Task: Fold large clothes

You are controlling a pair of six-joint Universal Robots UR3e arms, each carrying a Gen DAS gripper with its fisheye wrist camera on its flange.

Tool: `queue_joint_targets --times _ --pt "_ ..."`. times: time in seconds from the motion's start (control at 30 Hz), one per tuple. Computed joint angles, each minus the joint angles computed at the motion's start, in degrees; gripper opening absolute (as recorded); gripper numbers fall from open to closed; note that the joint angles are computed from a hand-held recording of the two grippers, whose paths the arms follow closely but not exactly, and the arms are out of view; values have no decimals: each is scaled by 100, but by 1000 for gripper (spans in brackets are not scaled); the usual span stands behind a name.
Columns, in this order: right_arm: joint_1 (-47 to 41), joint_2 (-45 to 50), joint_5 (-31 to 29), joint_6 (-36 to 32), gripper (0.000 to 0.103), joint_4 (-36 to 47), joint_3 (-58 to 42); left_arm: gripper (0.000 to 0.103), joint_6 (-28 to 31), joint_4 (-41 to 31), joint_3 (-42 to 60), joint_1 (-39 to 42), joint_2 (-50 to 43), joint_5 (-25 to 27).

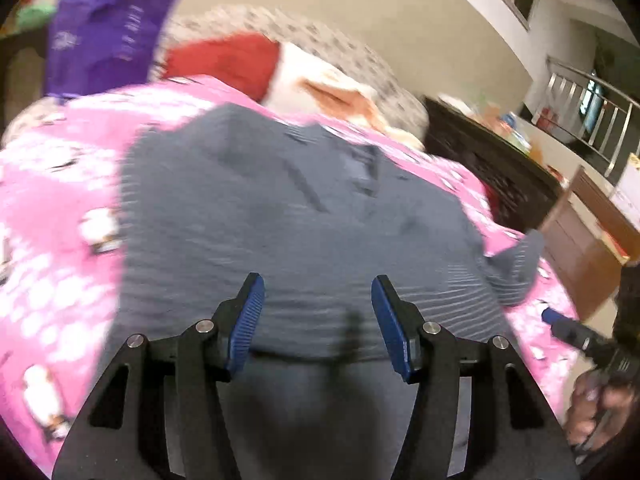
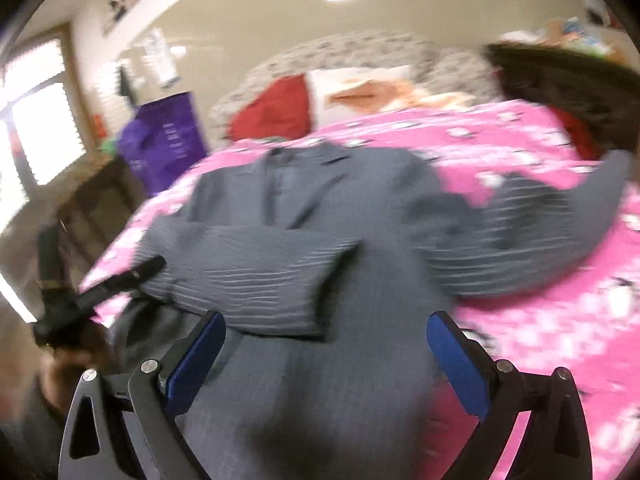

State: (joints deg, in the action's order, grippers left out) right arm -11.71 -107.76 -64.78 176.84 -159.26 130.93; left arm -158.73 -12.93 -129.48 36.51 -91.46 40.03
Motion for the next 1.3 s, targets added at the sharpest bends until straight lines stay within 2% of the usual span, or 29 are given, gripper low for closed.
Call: queue_joint_targets --times 0.07,0.13,0.17,0.2,0.27,0.3,0.33,0.4,0.43,0.57,0.67,0.73,0.8,0.83,0.9,0.97,1.03,1.1,1.13,1.2,1.27,1.3 --pt "214 604 10 181 93 -393 -92 56 3 82 -383 440 148 -260" --pt "213 1272 281 322 77 -411 -322 56 -543 612 -649 799 146 -52" --pt "167 1622 499 357 73 -367 -475 56 -877 692 -621 826 -11 81" --pt "151 1985 652 356 68 -329 -680 56 -1085 601 -499 869 -180 125" --pt "186 2420 737 383 67 -482 -917 56 -1331 302 -330 1046 -398 54" --pt "203 2515 766 404 60 -555 -981 56 -1447 277 -306 1121 -470 38" --pt "199 2591 836 338 34 -525 -1090 56 -1455 225 -279 1157 -492 33" --pt "170 2656 881 246 11 -405 -1231 56 -1411 308 -324 1150 -465 83" --pt "114 2625 868 262 8 -474 -1171 57 -1400 406 -396 1149 -432 111" --pt "-464 1966 692 104 7 -540 -677 59 -1293 328 -394 1092 -417 154" --pt "-1043 1463 828 -226 7 -197 -326 59 -1331 215 -309 1038 -381 213" --pt "-1111 1352 730 -362 7 -90 -196 59 -1337 225 -312 1013 -355 262" --pt "-1283 1223 875 -669 8 145 -32 59 -1367 140 -215 939 -350 384" --pt "-1325 1114 908 -733 12 218 34 59 -1393 25 -111 876 -328 486" --pt "-1562 662 1088 -883 13 450 227 59 -1392 -448 299 619 -160 891" --pt "-1811 126 1253 -975 20 557 342 59 -1419 -615 534 521 54 813" --pt "-2025 -349 1436 -999 33 457 429 60 -1481 -328 1098 93 -37 972" --pt "-1975 -388 1558 -936 36 -51 445 60 -1685 -5 1735 -410 -474 1332" --pt "-1703 -135 1369 -849 36 -343 295 60 -1835 98 2078 -645 -767 1516" --pt "-748 723 267 -556 36 -781 -363 59 -2066 -156 3116 -1239 -1581 2121" --pt "-77 1504 -602 -180 34 -671 -1116 43 -2088 -582 4028 -1654 -2335 2637" --pt "77 1777 -734 -52 32 -604 -1373 43 -2144 -744 4448 -1842 -2735 2969"
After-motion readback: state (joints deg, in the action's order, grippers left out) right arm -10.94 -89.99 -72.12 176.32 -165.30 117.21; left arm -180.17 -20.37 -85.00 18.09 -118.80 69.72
